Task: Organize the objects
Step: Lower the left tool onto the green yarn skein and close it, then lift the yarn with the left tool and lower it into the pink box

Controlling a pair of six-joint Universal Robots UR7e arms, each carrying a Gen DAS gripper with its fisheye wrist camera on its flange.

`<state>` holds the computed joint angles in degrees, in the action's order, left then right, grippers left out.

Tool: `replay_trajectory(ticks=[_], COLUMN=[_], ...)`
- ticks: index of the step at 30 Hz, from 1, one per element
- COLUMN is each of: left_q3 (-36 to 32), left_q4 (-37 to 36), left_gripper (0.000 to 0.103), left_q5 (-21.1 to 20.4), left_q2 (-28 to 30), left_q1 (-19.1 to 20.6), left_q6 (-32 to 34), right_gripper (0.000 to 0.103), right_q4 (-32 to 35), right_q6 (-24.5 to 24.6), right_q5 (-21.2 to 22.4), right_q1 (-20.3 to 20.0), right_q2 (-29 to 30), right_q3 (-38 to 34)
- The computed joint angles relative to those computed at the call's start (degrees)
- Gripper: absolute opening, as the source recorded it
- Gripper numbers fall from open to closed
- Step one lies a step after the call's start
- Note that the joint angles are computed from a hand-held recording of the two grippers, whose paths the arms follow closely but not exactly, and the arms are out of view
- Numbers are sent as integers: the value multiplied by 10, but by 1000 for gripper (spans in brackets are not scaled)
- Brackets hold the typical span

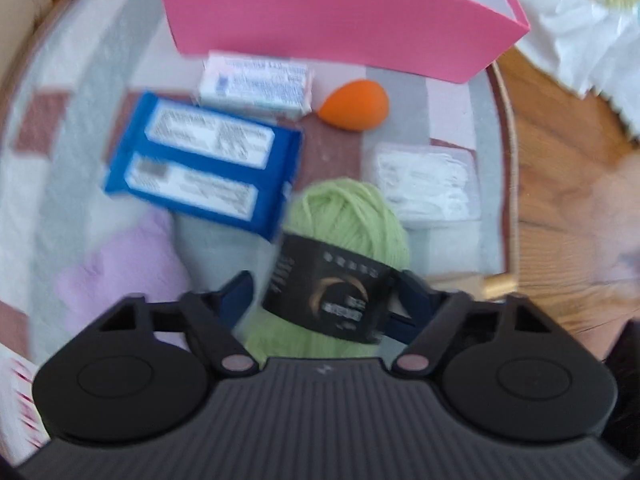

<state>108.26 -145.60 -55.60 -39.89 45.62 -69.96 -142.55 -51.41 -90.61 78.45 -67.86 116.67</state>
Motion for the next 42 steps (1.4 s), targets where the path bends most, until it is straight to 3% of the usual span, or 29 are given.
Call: replay_trajectory(ticks=[3,6,13,17,20,27,30,34,36,42], left_q3=[34,68,109,110,111,51,33,0,-26,-117], left_q4=[-75,-152,-247,-264,-264,-171,-191,-226,-240,-234], left_gripper=[66,66,66,57,56,56,56,56,56,56], left_q5=[-21,-36,-2,2,12,73,102,106,101,93], left_q2=[-9,-17,2,1,-11,-55,-57,-48,-36,4], left_q1=[10,16,-2,-4,-11,-45,-56,-49,-35,14], left_q6=[-28,-28,-6,20,20,42,92,151,196,349], right_gripper=[68,67,72,58,56,56,57,57,57,57], right_q4=[-112,-176,-226,-276,-274,-221,-197,-168,-187,-171], right_q6=[-64,-125,-133,-146,-131,-91,-81,-81,-88,-44], right_q5=[-23,-9,-58,-63,-67,-58,-62,-50,-56,-85], right_q1=[13,15,32,37,53,109,133,138,143,156], right_q2=[-10,-28,-34,-36,-46,-82,-80,-79,-64,25], right_q3=[52,86,120,150,148,100,57,10,-3,-108])
